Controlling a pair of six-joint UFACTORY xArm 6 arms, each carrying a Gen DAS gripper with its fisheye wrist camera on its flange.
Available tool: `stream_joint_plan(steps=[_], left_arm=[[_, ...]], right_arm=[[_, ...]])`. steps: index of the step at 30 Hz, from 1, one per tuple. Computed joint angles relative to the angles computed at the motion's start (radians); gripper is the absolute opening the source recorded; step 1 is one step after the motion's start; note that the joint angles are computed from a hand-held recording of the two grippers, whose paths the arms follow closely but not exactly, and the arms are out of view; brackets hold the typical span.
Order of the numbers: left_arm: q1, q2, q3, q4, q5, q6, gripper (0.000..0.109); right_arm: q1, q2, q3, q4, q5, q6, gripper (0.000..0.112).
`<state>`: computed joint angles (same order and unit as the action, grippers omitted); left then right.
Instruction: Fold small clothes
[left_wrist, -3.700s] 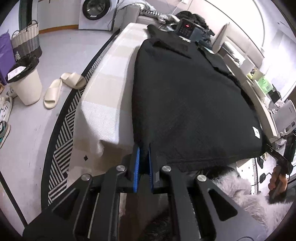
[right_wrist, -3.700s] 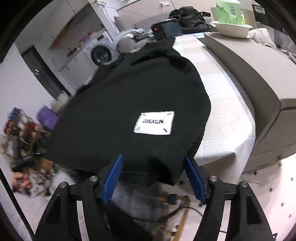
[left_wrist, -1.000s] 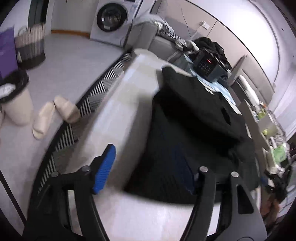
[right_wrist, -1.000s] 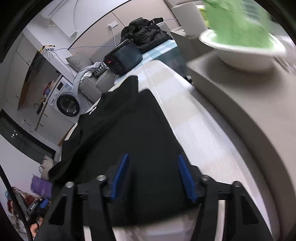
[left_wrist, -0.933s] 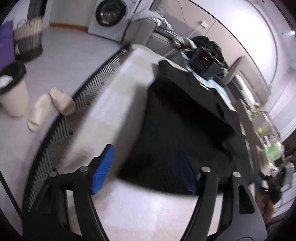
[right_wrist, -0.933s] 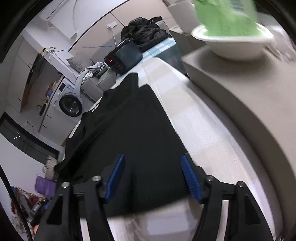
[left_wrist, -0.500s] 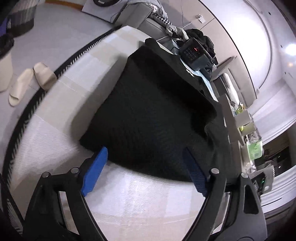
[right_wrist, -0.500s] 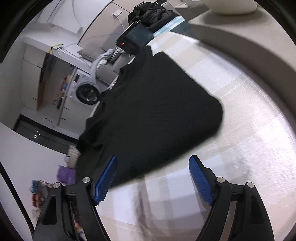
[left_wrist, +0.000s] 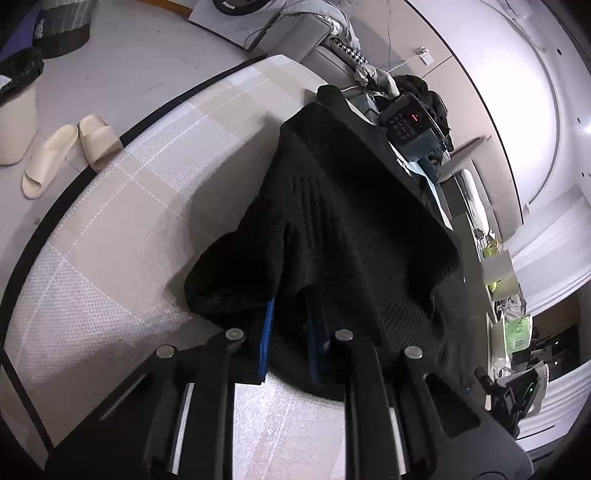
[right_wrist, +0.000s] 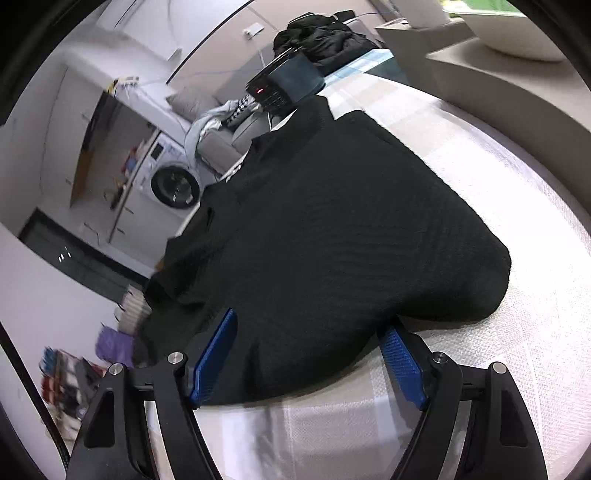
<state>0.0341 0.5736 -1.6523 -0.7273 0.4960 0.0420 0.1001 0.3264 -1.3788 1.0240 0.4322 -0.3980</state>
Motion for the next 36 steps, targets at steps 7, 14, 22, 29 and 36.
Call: stream_joint_plan(steps=[7, 14, 22, 29, 36], left_arm=[[0.018, -0.068, 0.063, -0.14, 0.104, 0.119, 0.056], [0.002, -0.045, 0.026, -0.112, 0.09, 0.071, 0.061], [0.027, -0.093, 0.106, -0.031, 0.006, -0.016, 0.044], [0.062, -0.21, 0.263, 0.082, -0.021, -0.086, 0.039], [0.087, -0.175, 0.216, -0.32, 0.187, 0.189, 0.052]], right_arm=[[-0.034, -0.003, -0.002, 0.124, 0.09, -0.069, 0.08], [-0.015, 0.008, -0.002, 0.085, 0.004, -0.015, 0.066], [-0.011, 0.002, 0.021, -0.055, -0.045, 0.109, 0.036], [-0.011, 0.003, 0.016, -0.101, -0.036, 0.131, 0.036], [-0.011, 0.006, 0.013, -0.071, -0.03, 0.111, 0.039]])
